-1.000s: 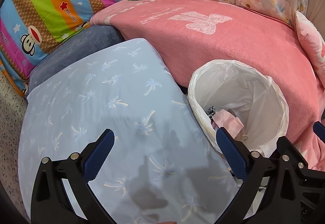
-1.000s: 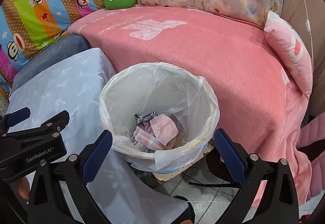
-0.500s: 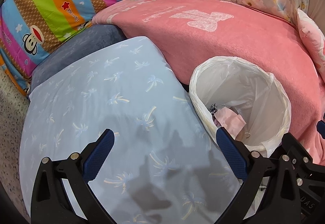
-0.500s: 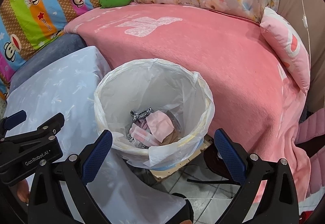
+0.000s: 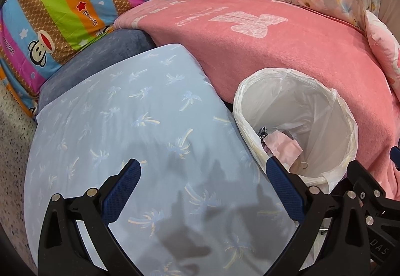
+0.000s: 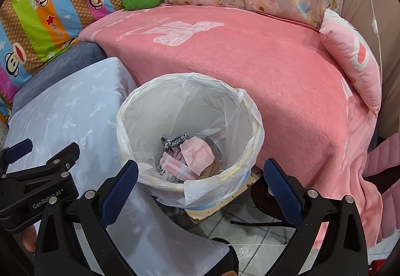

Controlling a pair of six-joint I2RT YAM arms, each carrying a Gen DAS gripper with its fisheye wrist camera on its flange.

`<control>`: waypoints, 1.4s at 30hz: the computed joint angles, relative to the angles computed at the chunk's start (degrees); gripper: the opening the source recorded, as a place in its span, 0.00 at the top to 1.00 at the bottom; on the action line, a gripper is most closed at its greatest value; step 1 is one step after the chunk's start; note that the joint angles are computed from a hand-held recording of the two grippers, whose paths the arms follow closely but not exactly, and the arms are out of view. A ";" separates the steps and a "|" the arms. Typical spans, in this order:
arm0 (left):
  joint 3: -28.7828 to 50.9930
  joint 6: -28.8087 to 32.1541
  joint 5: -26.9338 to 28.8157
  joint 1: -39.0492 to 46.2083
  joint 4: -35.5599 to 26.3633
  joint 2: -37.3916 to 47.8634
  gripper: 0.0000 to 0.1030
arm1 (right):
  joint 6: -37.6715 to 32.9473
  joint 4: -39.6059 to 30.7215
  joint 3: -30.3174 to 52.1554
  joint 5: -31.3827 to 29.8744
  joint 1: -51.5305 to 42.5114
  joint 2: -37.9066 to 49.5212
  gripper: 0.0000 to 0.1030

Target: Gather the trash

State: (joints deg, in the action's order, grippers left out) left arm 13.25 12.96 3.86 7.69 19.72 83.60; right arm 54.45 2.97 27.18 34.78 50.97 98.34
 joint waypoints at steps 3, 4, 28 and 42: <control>-0.17 0.00 0.01 0.08 0.04 -0.15 0.07 | 0.14 -0.31 0.22 0.15 0.17 0.02 0.05; -0.17 0.00 0.01 0.08 0.04 -0.15 0.07 | 0.17 -0.38 0.25 0.17 0.23 -0.04 0.05; -0.71 0.37 0.26 0.37 -1.69 -2.72 0.07 | 0.70 -2.13 0.91 0.62 0.82 -0.77 0.05; -0.05 0.18 0.40 0.42 -2.04 -1.60 0.07 | 0.75 -2.24 0.74 0.53 0.79 -1.02 0.05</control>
State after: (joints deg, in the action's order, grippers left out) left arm 13.20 13.14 4.26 8.11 17.68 82.00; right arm 55.20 0.73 27.91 35.31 51.76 97.33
